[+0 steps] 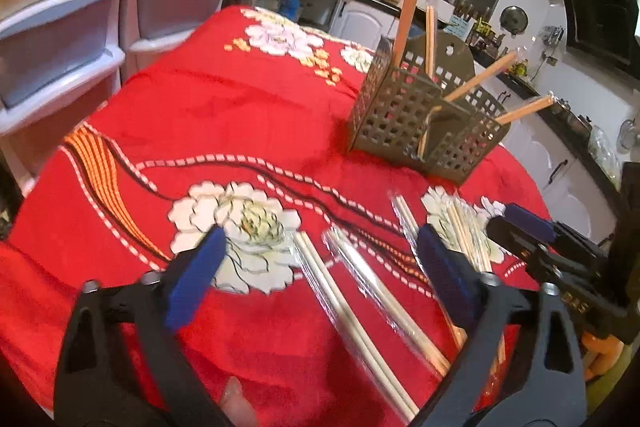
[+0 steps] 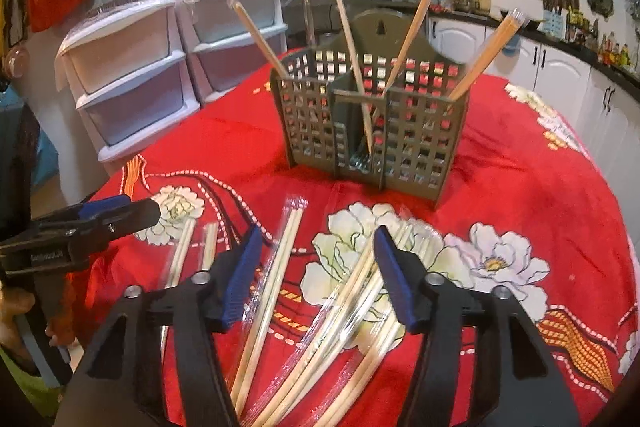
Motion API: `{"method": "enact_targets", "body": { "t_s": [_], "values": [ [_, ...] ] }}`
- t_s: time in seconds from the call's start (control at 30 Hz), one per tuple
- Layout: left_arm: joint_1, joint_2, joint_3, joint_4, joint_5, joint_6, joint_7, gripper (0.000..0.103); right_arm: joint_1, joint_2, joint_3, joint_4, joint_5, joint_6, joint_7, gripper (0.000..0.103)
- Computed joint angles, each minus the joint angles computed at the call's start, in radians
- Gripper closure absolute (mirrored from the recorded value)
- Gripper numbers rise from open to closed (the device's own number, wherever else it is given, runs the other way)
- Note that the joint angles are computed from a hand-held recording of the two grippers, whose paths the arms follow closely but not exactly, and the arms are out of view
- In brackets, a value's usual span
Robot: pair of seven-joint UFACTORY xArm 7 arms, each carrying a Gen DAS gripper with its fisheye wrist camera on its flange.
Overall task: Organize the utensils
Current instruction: 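Withdraw both open grippers from the caddy toward the remaining chopsticks, then close the right gripper on a wrapped chopstick pair while the left gripper grasps another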
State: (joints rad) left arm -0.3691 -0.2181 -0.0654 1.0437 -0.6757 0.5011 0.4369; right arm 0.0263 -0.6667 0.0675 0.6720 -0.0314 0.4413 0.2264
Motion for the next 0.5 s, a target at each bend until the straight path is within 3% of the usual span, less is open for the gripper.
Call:
{"method": "enact_targets", "body": {
  "t_s": [0.03,0.13,0.23,0.33,0.5],
  "values": [
    [-0.002,-0.001,0.002,-0.004,-0.008,0.004,0.005,0.031,0.002,0.012,-0.004,0.005,0.003,0.007,-0.001,0.052],
    [-0.001,0.004,0.003,-0.008,-0.006,0.029,0.011,0.055,0.004,0.045,-0.013,0.019,0.012,0.025,0.0,0.059],
    [0.001,0.016,0.007,0.0,-0.024,0.078,0.016,0.063,-0.007,0.076,-0.01,0.038,0.009,0.04,0.011,0.06],
    [0.011,0.032,0.001,0.01,-0.03,0.119,0.014,0.069,-0.019,0.109,-0.007,0.059,-0.004,0.05,0.019,0.061],
    [0.031,0.064,-0.017,0.038,-0.001,0.155,-0.005,0.069,-0.023,0.171,-0.019,0.108,-0.008,0.098,0.016,0.064]
  ]
}}
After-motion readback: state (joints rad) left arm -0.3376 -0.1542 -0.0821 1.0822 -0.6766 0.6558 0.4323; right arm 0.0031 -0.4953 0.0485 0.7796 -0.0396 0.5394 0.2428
